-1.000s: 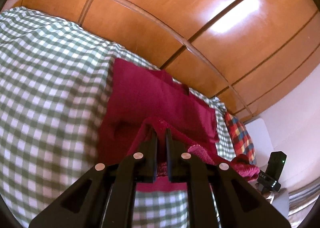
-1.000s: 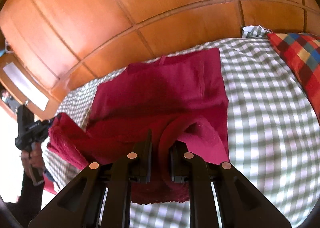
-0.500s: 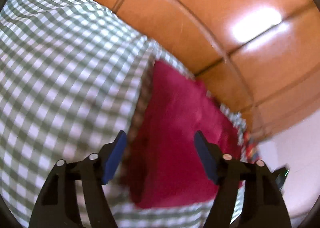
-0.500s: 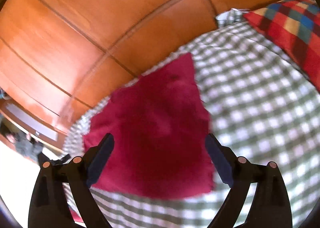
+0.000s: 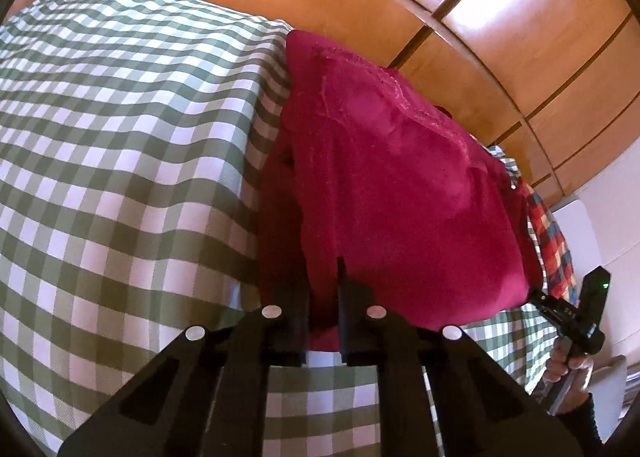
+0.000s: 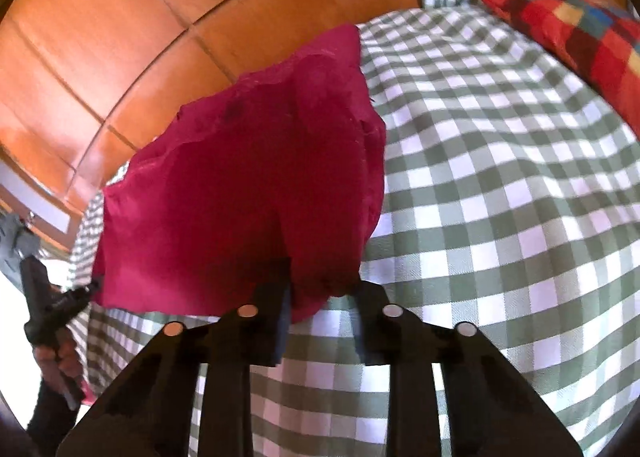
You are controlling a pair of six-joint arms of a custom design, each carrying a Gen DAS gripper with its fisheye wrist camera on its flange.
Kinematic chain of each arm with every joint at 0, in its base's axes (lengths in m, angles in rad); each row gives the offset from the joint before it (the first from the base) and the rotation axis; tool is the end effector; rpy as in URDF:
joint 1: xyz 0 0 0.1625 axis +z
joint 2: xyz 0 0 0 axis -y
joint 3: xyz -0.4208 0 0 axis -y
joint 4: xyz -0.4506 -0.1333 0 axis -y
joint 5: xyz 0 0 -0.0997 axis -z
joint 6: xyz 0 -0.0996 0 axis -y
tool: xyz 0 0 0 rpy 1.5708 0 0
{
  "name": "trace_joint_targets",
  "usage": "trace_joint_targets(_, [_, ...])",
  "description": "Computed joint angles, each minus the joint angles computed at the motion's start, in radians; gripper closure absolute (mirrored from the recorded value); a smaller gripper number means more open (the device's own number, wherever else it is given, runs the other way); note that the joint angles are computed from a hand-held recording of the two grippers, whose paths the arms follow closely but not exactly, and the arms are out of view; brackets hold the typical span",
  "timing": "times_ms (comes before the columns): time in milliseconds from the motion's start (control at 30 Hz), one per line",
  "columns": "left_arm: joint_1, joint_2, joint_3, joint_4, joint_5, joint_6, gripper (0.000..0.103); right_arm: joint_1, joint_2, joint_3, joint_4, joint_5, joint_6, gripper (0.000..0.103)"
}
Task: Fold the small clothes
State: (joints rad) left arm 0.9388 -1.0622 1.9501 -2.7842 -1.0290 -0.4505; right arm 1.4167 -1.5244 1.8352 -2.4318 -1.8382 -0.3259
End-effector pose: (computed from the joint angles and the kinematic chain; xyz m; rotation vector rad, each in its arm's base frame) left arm -0.2120 -0.6021 0.1315 0.1238 2.7380 -0.7771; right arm 0.0161 -0.5932 0.4153 0.1287 -2.6815 0.6497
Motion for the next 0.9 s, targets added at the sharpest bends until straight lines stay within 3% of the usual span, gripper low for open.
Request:
trace_joint_targets(200, [-0.031, -0.045, 0.041, 0.020, 0.018, -0.022, 0.096, 0.024, -0.047, 0.013, 0.037, -0.020, -0.039, 0.083])
trace_joint_targets(533, [-0.099, -0.219, 0.237, 0.072, -0.012, -0.130, 0.096, 0.021, -0.222, 0.128, 0.236, -0.076, -0.058, 0.083])
trace_joint_targets(667, [-0.124, -0.260, 0.295, 0.071, -0.005, -0.157, 0.095, 0.025, -0.229, 0.132, 0.261, -0.086, -0.054, 0.083])
trace_joint_targets(767, [-0.134, -0.261, 0.296, 0.071, 0.015, -0.154, 0.089, 0.033, -0.215, 0.108, 0.282, -0.095, -0.051, 0.075])
trace_joint_targets(833, [-0.140, -0.273, 0.302, 0.066, 0.049, -0.159, 0.082, 0.037, -0.211, 0.100, 0.260, -0.103, -0.051, 0.055])
trace_joint_targets(900, [-0.143, -0.286, 0.305, 0.066, 0.081, -0.167, 0.077, 0.037, -0.210, 0.095, 0.234, -0.105, -0.049, 0.048])
